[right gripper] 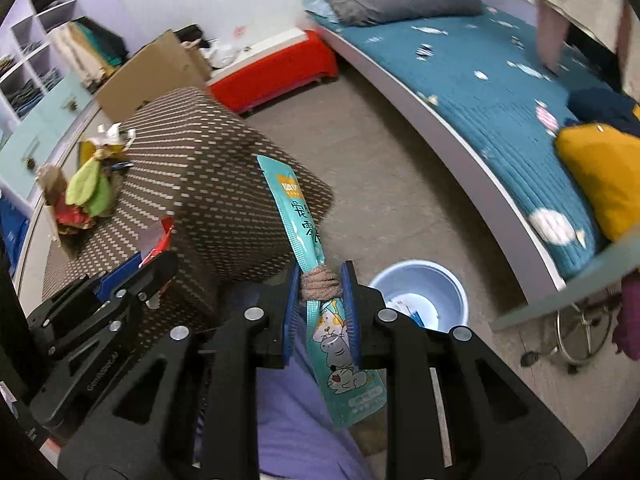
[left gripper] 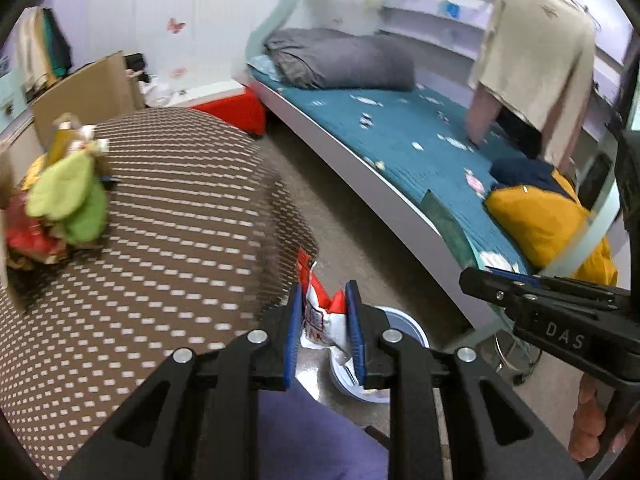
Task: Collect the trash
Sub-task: 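Carry the wrapper and packet with both tools over the basin, then open the left tool to drop the wrapper while the right tool drops the packet into the basin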
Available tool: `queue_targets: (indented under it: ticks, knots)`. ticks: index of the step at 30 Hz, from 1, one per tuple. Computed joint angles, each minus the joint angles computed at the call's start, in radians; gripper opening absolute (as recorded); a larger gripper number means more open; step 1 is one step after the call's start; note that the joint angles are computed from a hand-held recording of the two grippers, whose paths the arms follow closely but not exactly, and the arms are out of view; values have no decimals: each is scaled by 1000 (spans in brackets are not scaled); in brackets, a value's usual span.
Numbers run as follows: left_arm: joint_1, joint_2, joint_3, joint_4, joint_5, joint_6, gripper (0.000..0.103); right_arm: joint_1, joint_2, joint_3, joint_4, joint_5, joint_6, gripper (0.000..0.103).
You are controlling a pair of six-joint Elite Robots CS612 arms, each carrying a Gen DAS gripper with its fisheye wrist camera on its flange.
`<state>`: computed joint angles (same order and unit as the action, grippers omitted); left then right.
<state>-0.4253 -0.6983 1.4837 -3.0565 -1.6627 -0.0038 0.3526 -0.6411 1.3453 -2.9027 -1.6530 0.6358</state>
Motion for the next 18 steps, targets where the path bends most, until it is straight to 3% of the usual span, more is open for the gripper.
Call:
queue_targets:
  ticks: [13, 15, 16, 18]
  knots:
    - [-52, 90, -100, 228, -46, 98, 21, -30, 2, 70, 78, 10, 146, 21]
    - [-54, 105, -115, 241, -79, 118, 24, -34, 6, 76, 102, 6, 168, 21]
    - [-53, 111, -122, 242, -107, 134, 26, -35, 7, 77, 111, 1, 174, 21]
    - [-59, 118, -118, 212, -100, 146, 56, -39, 7, 85, 130, -1, 197, 21]
